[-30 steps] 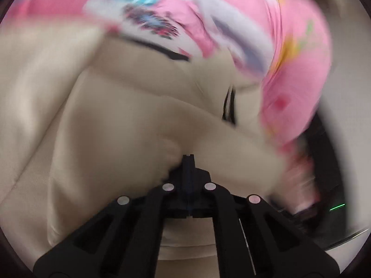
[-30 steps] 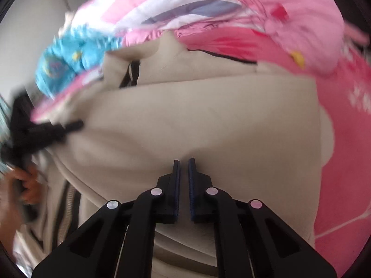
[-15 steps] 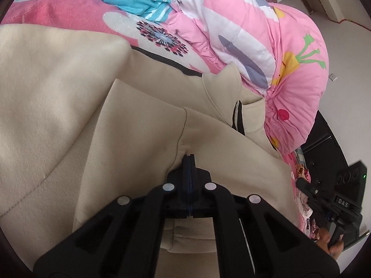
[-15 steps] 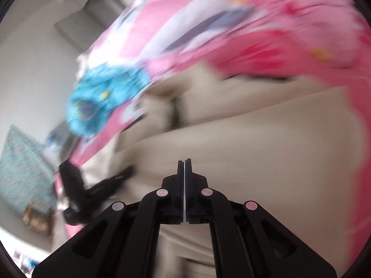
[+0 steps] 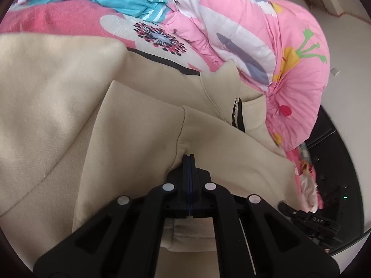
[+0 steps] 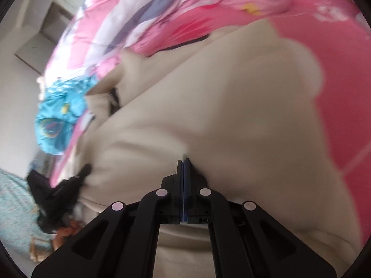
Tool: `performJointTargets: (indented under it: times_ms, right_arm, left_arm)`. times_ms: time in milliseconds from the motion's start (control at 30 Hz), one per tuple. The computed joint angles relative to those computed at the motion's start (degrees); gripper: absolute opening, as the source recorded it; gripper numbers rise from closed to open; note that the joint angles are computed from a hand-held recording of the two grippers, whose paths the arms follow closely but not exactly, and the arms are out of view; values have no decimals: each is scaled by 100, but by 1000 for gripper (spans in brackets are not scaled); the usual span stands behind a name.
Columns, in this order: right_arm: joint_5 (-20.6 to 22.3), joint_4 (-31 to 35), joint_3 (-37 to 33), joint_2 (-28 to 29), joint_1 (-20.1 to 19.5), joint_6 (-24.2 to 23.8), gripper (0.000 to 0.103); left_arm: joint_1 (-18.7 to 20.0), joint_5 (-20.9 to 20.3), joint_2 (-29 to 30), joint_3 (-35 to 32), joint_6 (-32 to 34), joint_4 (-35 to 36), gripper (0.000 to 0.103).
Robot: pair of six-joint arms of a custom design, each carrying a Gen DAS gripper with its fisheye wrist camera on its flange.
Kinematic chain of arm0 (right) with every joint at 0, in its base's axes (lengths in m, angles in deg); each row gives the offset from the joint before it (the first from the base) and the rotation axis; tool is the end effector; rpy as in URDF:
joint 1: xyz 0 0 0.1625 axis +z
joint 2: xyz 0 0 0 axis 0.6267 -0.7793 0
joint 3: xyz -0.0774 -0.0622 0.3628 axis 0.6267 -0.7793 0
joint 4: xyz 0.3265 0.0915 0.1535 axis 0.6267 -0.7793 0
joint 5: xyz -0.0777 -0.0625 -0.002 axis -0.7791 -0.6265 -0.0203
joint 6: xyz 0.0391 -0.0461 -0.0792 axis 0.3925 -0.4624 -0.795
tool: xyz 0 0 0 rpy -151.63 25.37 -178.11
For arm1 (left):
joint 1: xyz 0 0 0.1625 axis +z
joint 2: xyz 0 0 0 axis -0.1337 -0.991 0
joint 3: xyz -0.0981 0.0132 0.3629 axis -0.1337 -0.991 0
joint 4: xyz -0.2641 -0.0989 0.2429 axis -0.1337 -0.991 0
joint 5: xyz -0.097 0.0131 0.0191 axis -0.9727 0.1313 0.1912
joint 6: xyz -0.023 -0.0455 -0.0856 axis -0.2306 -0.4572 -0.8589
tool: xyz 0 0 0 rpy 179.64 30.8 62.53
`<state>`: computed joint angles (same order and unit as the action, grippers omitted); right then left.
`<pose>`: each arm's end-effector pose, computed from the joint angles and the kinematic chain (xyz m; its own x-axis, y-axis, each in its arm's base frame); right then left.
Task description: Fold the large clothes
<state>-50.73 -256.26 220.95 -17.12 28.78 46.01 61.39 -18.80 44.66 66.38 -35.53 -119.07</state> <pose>-0.0313 -0.3649 0.2893 -0.8342 0.5284 0.1581 0.2246 0.5873 -0.7776 -0.2272 -0.5642 -0.0282 -0.9320 0.3514 -0.0888 0.3592 0.8629 -0.3556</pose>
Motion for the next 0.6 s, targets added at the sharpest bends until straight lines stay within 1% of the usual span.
performJointTargets:
  times_ms: [33,67,100,133,167,200,267,300,333,367,400,433,467,533,567,600]
  right_arm:
    - [-307,121,-59,-1,168,-47,0]
    - [-534,195,-119,30,357,-202,1]
    - [-521,145,-145,77,447,-336,5]
    - [-268,164,-106,15,511,-456,5]
    - [-255,221,-138,25,685,-464,5]
    - [-429,142,-156,124,883,-434,5]
    - [-772,-10,-359,596,1387,-400,5]
    - [-910,-44,-477,820,1599,-362,5]
    - [-1043,-97,-594,1073,1811,-378,5]
    - [-1116,-84,-750,1283,1946,-380,5]
    - [-1187,-85,-891,1526,2111,-411,5]
    - [-1267,-124,-1021,1757,2278,-472,5]
    - [-1427,-276,-1179,2075,2469,-627,5]
    - [-1668,-533,-1354,2487,2717,-825,5]
    - [-1688,-617,-1430,2638,2761,-867,8]
    - [-1635,-698,-1518,2832,2764,-876,11]
  left_arm:
    - [-98,160,-95,44,35,155,2]
    - [-207,333,-255,182,63,228,2]
    - [-280,370,-473,434,132,93,3]
    - [-312,331,-670,664,212,-62,6]
    - [-363,392,-985,960,320,-141,9]
    - [-384,487,-1192,1127,392,-149,10]
    - [-396,827,-1913,1666,538,-312,15]
    - [-342,1083,-2382,1993,471,-488,17]
    - [-271,1215,-2689,2178,386,-581,25]
    - [-132,1408,-3139,2409,209,-677,35]
    - [42,1621,-3593,2596,-60,-701,39]
    - [205,1704,-3909,2682,-269,-684,42]
    - [478,1718,-4327,2778,-534,-663,42]
    - [941,1825,-4926,2866,-799,-623,42]
    - [1157,1906,-5157,2897,-926,-646,44]
    - [1465,1862,-5386,2908,-1110,-666,46]
